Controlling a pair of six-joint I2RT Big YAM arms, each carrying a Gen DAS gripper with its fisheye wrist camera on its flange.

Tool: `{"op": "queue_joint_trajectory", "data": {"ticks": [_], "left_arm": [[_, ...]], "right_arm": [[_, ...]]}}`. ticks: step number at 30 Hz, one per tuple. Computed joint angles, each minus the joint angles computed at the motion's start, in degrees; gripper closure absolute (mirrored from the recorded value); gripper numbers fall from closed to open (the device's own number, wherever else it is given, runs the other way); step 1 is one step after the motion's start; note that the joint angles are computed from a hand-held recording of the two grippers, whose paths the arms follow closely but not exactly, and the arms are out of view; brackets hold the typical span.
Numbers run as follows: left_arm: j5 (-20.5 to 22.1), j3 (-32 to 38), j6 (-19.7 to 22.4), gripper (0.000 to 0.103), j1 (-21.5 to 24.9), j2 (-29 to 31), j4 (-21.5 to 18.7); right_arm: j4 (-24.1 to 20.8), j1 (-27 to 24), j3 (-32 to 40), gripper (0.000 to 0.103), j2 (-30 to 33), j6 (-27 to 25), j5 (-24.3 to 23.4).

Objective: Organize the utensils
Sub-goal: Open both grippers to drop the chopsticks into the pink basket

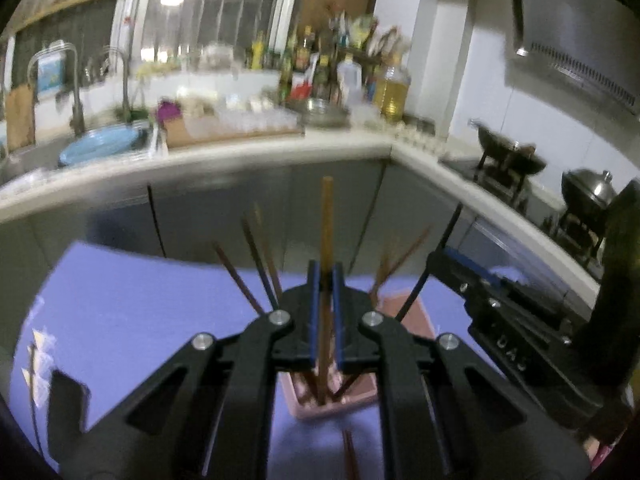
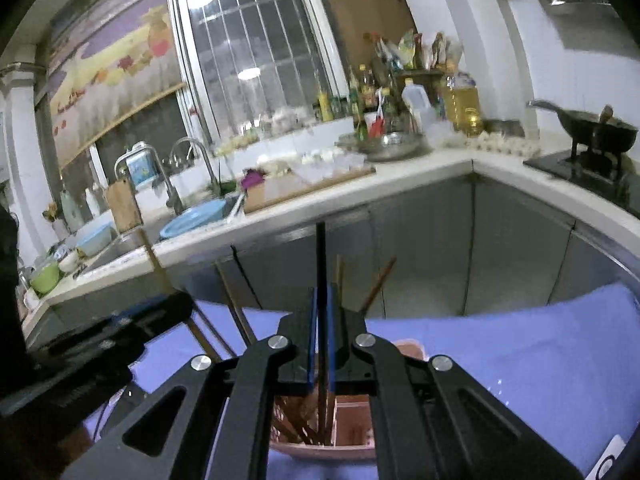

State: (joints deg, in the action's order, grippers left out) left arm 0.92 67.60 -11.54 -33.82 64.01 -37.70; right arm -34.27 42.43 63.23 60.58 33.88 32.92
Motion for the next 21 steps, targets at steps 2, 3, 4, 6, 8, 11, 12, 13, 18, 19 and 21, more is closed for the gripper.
{"op": "queue_joint_trajectory", "data": {"ticks": [2, 3, 4, 6, 8, 11, 12, 13, 18, 19, 21], "left_arm": [[0.3, 0.5, 0.6, 0.093, -0.7, 2.6, -4.0], [-0.8, 0.0, 0.7, 0.092, -1.1, 3.0, -4.7], [-2.2, -0.8, 0.7, 0.091, -1.5, 3.1, -5.0], [-3.9, -3.7, 0.4, 0.090, -1.8, 1.3, -3.6], [-5.8, -6.6, -0.1, 0.088, -1.9, -1.4, -1.8], [-10.5, -11.0, -0.6, 0.082, -2.6, -6.1, 0.0], [-12.0, -12.0, -0.4, 0.081, -2.9, -7.2, 0.4], [-14.5, -13.6, -0.1, 0.079, -3.6, -9.0, 1.0], [-20.6, -19.4, 1.2, 0.073, -5.7, -15.9, 1.5], [-20.9, -20.1, 1.2, 0.071, -5.7, -16.8, 1.3], [-21.9, -21.8, 1.2, 0.071, -6.5, -19.1, 0.7]], "right_arm": [[-2.0, 0.3, 0.7, 0.096, 1.1, 1.5, -2.1], [-2.8, 0.3, 0.9, 0.096, 1.3, 2.0, -2.8], [-3.2, 1.0, 0.9, 0.095, 1.3, 2.8, -2.6], [-2.0, 2.8, -0.3, 0.092, 0.2, 3.6, -0.3], [-0.6, 5.2, -2.0, 0.082, -1.6, 5.0, 2.9], [2.1, 9.5, -5.4, 0.062, -4.4, 8.1, 7.8], [2.9, 11.8, -6.8, 0.060, -5.2, 9.4, 10.3], [3.0, 13.9, -8.0, 0.059, -5.8, 10.9, 12.6], [-0.7, 23.2, -11.9, 0.057, -5.7, 22.6, 20.0], [-1.5, 24.2, -12.2, 0.057, -5.4, 24.7, 20.6], [-4.3, 27.0, -13.2, 0.057, -4.6, 31.1, 21.6]]}}
